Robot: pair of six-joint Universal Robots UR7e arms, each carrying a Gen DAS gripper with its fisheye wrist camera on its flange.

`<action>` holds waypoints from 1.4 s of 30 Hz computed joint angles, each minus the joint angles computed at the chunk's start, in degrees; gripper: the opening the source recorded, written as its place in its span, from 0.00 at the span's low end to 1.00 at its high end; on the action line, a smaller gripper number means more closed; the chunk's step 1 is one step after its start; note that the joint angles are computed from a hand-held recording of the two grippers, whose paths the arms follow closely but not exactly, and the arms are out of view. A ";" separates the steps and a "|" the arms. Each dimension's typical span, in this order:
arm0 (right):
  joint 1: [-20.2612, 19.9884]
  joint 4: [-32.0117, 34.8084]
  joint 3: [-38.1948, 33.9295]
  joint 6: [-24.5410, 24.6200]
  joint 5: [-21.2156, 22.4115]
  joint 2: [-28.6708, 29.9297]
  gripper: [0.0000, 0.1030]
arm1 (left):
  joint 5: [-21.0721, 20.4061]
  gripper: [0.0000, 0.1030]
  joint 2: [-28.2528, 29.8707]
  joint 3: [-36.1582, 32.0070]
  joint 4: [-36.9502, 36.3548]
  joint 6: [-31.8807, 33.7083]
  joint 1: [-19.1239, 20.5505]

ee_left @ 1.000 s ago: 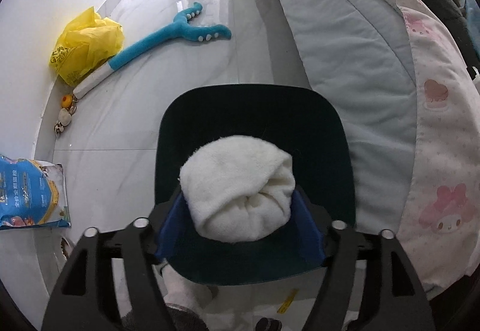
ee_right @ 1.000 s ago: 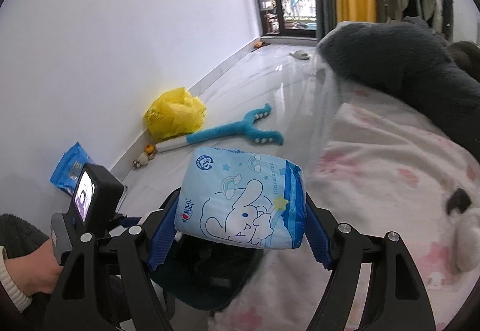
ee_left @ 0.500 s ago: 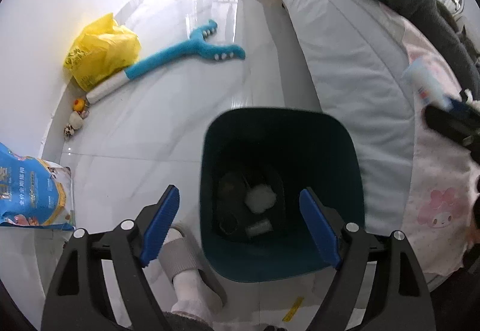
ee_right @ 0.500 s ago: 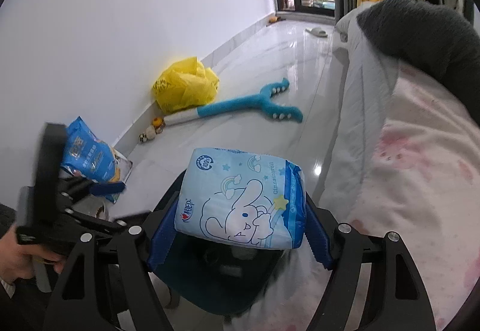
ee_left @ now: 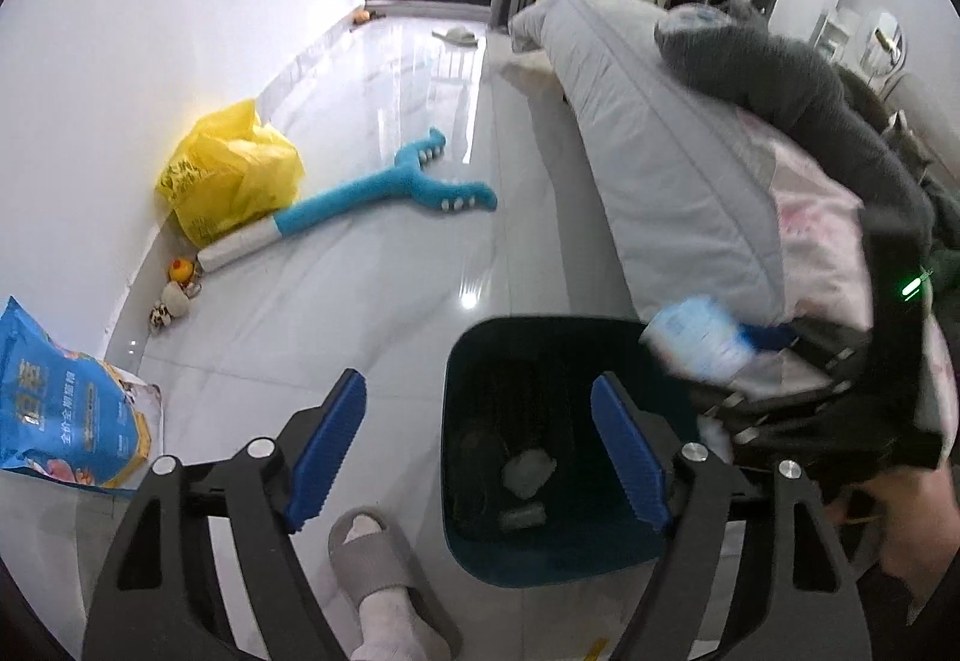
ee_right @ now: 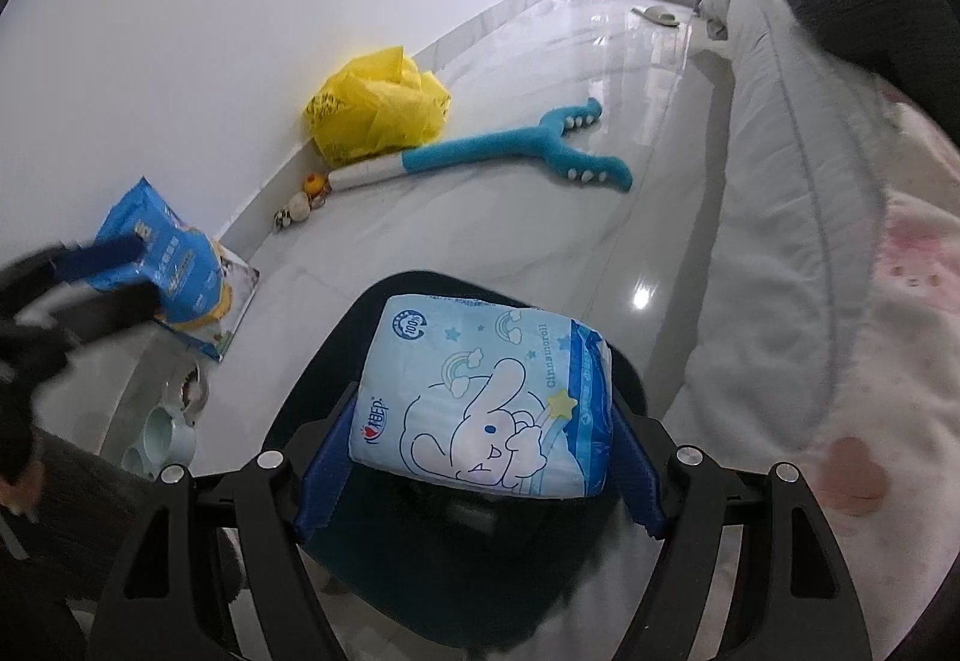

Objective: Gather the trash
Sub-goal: 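Open the right gripper over the teal bin to drop the diaper pack, then move both grippers back from the bin to the bed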

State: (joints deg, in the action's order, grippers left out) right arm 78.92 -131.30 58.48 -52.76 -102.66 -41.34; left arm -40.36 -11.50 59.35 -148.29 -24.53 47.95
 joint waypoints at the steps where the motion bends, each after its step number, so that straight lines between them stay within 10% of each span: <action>1: -0.01 -0.03 0.16 -0.20 -0.36 0.10 0.74 | 0.24 0.74 -0.23 0.38 -0.99 0.41 -0.16; 21: 0.26 -0.56 0.42 -1.50 -6.83 2.40 0.83 | -0.33 0.68 -0.57 -0.03 -12.79 9.27 -2.24; 42: -0.89 -1.22 1.44 -4.13 3.24 -5.61 0.84 | -1.89 0.71 10.58 -20.03 -9.42 15.42 -4.85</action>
State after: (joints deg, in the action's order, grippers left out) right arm 78.03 -132.52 59.91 -56.89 -99.42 -46.96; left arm -42.24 -0.92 39.32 -157.71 -9.11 43.10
